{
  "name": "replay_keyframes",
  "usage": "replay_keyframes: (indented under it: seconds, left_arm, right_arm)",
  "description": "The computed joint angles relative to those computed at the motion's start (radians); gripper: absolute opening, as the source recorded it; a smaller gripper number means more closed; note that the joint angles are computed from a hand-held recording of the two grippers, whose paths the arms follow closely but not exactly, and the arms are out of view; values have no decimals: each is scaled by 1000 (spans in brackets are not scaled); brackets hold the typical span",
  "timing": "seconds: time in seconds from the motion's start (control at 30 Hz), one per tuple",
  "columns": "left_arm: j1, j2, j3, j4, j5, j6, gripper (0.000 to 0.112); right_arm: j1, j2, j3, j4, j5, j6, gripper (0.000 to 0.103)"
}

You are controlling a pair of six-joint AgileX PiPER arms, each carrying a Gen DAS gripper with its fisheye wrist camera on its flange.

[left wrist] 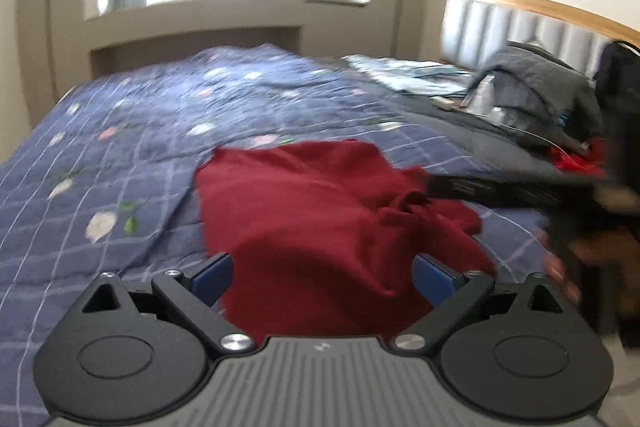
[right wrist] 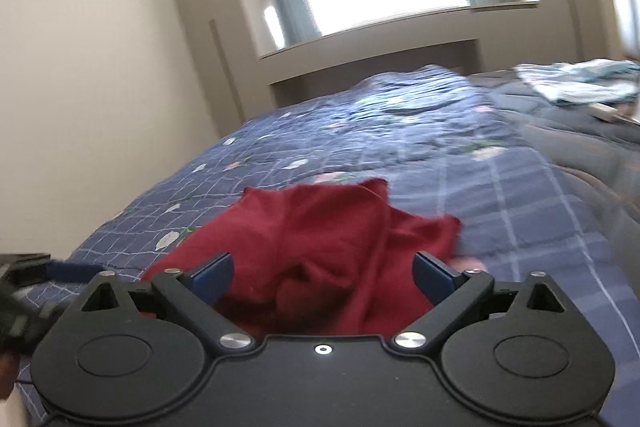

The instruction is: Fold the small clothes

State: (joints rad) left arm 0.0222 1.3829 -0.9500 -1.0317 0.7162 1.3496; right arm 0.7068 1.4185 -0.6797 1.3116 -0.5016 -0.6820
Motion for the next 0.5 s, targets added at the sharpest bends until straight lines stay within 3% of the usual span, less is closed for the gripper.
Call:
replay_keyframes:
  seconds: [0.1,0.2,0.27,0.37,0.43,0.5]
  left_arm:
    - [-75,-14,53,-66,-66,109,98]
    - [-147,-8,72,-106,-121,167,89]
    - [-180,4,68,-98,-133,171,76]
    - [-215,27,49,-50,-136,136,48]
    - [-230,32,53,-40,-157,130,25]
    - [-241,31,57,-31,-174,120,11]
  right_arm:
    - [-161,76,-88,-139,182,45,82]
    - [-274,158,-183,-181,318,48,66]
    - [-317,199,-231,-93,363,-49,58]
    - [-355,236,-274,75,407,-218,48]
    - [-364,247,-282,22,422,-177,43]
    - [-372,255,-289,-8,437,-164,36]
